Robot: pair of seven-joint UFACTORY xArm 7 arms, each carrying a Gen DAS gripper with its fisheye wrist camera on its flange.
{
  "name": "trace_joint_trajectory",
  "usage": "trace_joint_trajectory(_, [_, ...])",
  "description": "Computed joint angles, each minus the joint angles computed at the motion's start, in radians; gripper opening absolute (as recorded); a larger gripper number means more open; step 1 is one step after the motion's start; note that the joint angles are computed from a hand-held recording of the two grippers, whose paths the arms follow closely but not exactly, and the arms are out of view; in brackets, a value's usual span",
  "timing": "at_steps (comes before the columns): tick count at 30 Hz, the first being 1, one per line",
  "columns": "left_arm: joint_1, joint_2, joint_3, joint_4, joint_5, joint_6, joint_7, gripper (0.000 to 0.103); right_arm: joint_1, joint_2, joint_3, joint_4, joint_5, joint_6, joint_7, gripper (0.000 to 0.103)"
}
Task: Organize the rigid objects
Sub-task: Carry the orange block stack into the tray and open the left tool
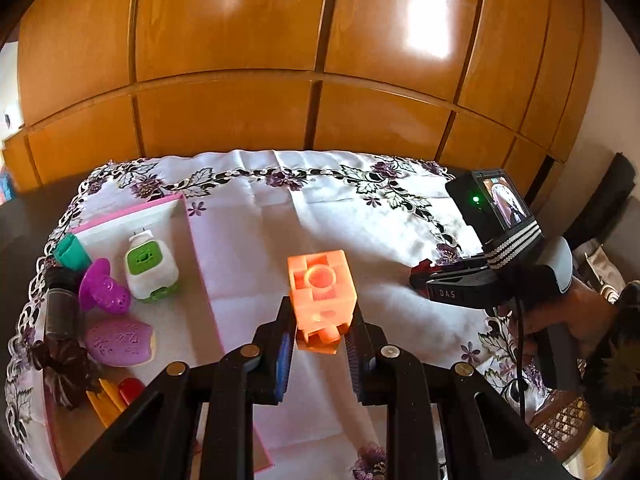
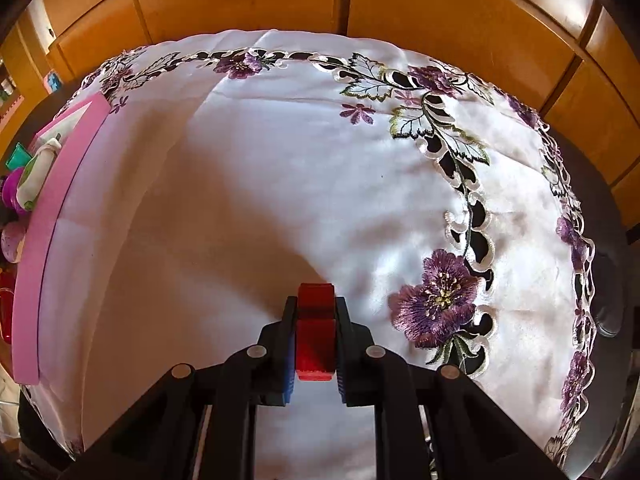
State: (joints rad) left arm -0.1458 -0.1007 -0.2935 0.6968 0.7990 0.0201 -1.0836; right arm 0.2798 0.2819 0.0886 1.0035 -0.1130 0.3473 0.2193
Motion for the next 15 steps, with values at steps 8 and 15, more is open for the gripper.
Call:
trace_joint_trajectory(8, [0.023,-0.036,-0.006,-0.025,-0.05,-0.004,0.024,0.024,0.044,-0.006,-0.037,-0.006,-0.117,-0.005,0.06,0.015])
trace_joint_trajectory(15, [0.049,-0.081,-0.013,-0.061,-0.164,0.014,0.11,0.024,0.048,-0.003,-0.04,-0.001,-0.159,-0.004,0.083,0.014])
